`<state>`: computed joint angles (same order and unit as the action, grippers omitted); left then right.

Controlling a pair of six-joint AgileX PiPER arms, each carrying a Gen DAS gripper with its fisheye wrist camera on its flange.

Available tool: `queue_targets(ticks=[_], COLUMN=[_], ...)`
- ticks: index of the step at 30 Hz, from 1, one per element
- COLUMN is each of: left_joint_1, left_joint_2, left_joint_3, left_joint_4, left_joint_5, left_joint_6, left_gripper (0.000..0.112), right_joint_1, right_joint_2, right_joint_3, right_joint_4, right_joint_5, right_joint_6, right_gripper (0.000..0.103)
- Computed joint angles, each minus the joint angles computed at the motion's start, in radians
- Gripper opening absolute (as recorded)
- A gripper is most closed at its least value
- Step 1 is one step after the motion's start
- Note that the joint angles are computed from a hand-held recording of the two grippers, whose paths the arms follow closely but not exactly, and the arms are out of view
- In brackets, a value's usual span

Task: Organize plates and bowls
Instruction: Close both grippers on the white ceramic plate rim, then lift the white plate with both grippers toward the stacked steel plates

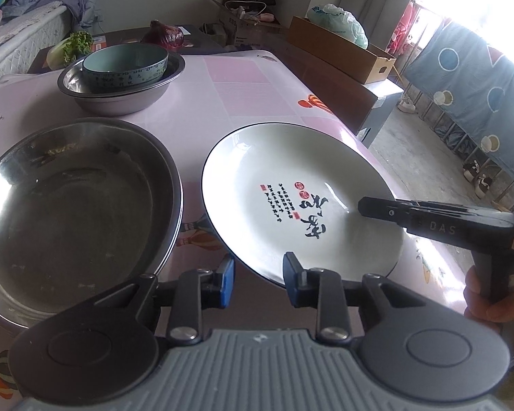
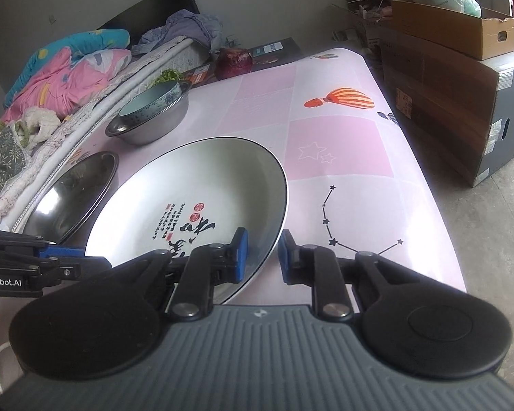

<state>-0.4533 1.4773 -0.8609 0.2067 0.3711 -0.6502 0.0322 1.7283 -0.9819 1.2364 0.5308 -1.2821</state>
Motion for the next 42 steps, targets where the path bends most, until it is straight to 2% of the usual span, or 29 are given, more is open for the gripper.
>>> queue_targets(ticks=[3, 7, 10, 16, 21, 23, 26, 30, 35, 39, 42], left_joint_1=[0.017, 0.015, 0.003, -0.05, 0.031, 0.074, 0.124, 0.141, 0.137, 0.159, 0.173], left_joint_2=[-0.032, -0.105, -0.16, -0.264, -0.335, -0.326, -0.269, -0.171, -0.067, -0.023, -0.008], left_joint_3=[0.016, 0.058, 0.092, 0.153, 0.184, 0.179, 0.143, 0.09, 0.033, 0.008, -0.008], left_joint_4=[-0.124, -0.255, -0.397, -0.299, -0.3, -0.326, -0.372, -0.399, -0.405, -0.472, -0.527], left_joint_5=[0.011, 0.028, 0.04, 0.058, 0.075, 0.077, 0.094, 0.095, 0.096, 0.101, 0.109], left_joint_6=[0.129, 0.278, 0.438, 0.345, 0.357, 0.383, 0.444, 0.49, 0.506, 0.57, 0.628], left_gripper=[0.031, 0.029, 0.027, 0.027, 0.028, 0.035, 0.037, 0.039, 0.038, 0.033, 0.022], right_joint_1=[-0.01, 0.014, 0.018, 0.043, 0.045, 0.074, 0.092, 0.097, 0.104, 0.111, 0.13], right_joint_2=[-0.043, -0.16, -0.228, -0.368, -0.414, -0.429, -0.434, -0.41, -0.314, -0.228, -0.18], right_joint_3=[0.039, 0.152, 0.223, 0.366, 0.389, 0.382, 0.369, 0.345, 0.271, 0.207, 0.17], right_joint_4=[-0.033, -0.074, -0.068, -0.044, -0.099, -0.168, -0.232, -0.242, -0.226, -0.201, -0.202], right_joint_5=[0.027, -0.007, 0.0, -0.039, -0.044, -0.086, -0.12, -0.16, -0.205, -0.214, -0.224], right_joint_6=[0.028, 0.084, 0.123, 0.2, 0.312, 0.387, 0.452, 0.468, 0.427, 0.374, 0.347], right_gripper=[0.019, 0.025, 0.027, 0.028, 0.028, 0.028, 0.029, 0.029, 0.029, 0.028, 0.027])
